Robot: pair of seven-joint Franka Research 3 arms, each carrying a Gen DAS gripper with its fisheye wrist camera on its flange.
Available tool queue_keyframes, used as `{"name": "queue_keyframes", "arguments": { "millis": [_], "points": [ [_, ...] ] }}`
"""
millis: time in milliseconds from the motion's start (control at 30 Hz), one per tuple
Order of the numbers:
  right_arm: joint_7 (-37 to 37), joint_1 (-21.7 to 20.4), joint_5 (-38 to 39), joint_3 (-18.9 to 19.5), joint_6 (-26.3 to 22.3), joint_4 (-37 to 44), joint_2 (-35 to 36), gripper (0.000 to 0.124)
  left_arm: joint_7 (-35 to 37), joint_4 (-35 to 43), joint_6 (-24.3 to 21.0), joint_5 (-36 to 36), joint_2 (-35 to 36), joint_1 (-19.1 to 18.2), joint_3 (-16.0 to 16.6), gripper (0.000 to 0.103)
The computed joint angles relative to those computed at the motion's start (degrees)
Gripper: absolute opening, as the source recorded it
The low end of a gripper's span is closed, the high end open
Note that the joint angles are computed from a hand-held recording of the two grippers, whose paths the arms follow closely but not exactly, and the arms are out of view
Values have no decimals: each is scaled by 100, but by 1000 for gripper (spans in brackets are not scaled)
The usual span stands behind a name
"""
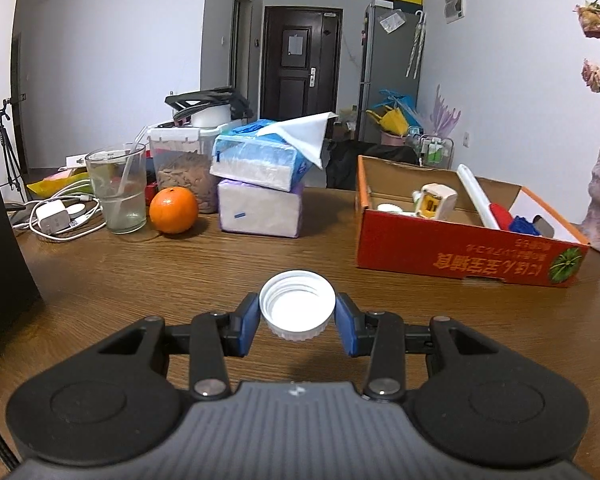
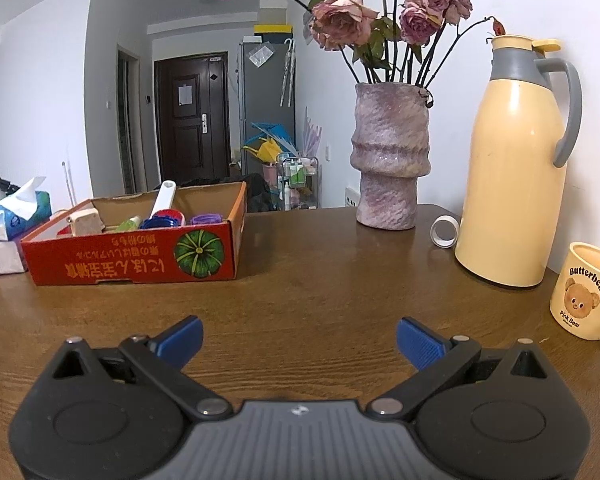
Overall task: Organize rigid objects
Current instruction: 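Grasp the second white cap with the left tool while the right tool moves toward the vase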
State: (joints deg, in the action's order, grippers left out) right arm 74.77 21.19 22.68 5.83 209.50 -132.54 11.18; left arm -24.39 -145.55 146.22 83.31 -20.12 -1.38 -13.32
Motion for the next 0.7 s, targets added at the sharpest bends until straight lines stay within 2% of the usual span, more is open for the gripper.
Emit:
{"name": "queue_keyframes", "arguments": {
  "millis": [467,700],
  "points": [
    [508,-350,-759,36,36,78,90,103,-162,131,-270,-148,81,-266,-201,41],
    [265,-296,-663,-71,140,334,303,103,-253,200,-489,-219,113,-375,-269,41]
  ]
}}
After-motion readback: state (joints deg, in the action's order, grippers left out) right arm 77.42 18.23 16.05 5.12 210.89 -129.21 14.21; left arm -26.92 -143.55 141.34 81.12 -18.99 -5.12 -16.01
